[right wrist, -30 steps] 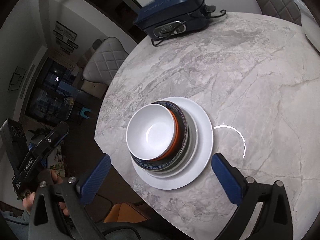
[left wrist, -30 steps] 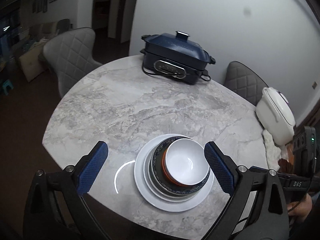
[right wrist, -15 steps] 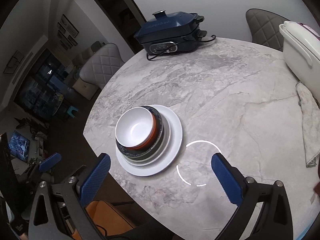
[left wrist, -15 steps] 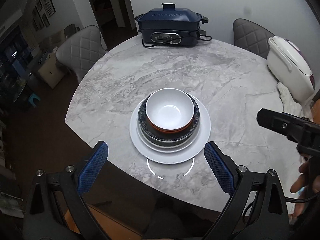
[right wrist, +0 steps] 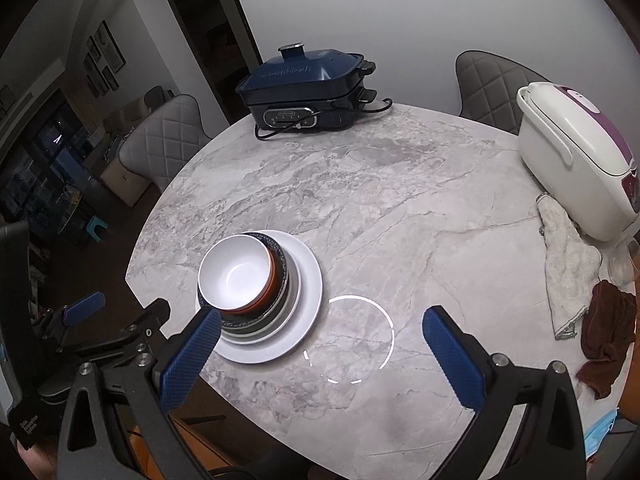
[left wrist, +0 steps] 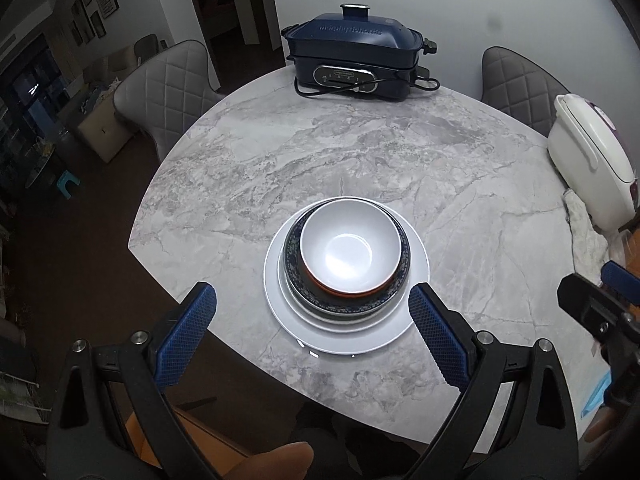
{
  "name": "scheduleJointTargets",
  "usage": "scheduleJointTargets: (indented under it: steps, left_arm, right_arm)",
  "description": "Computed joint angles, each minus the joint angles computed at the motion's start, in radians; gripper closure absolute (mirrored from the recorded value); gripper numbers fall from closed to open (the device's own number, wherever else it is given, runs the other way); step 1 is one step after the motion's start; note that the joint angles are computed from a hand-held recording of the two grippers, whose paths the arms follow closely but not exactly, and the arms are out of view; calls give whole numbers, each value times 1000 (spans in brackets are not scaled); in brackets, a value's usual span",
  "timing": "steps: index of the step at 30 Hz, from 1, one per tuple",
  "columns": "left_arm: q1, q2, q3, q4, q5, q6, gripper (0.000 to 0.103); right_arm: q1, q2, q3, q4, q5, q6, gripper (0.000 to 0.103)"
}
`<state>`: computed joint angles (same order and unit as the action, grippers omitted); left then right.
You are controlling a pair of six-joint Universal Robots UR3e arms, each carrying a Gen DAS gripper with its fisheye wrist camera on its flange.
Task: Organize plates and bowls
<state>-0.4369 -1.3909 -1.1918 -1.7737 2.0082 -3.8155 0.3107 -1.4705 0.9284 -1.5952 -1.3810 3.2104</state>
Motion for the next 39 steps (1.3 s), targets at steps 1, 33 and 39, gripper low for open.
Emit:
scheduleJointTargets:
  steps: [1,33,39]
  left_arm:
    - [18,6,1,1,-8,16,6]
    - [239,69,-35,56,-122,202,6]
    - [241,94,-69,65,-123,194,6]
  right_arm:
    - [10,8,-2,-6,-5,14,0]
    - [136,217,-258,82,-124,112,0]
    - [142,226,-272,89,-131,118,0]
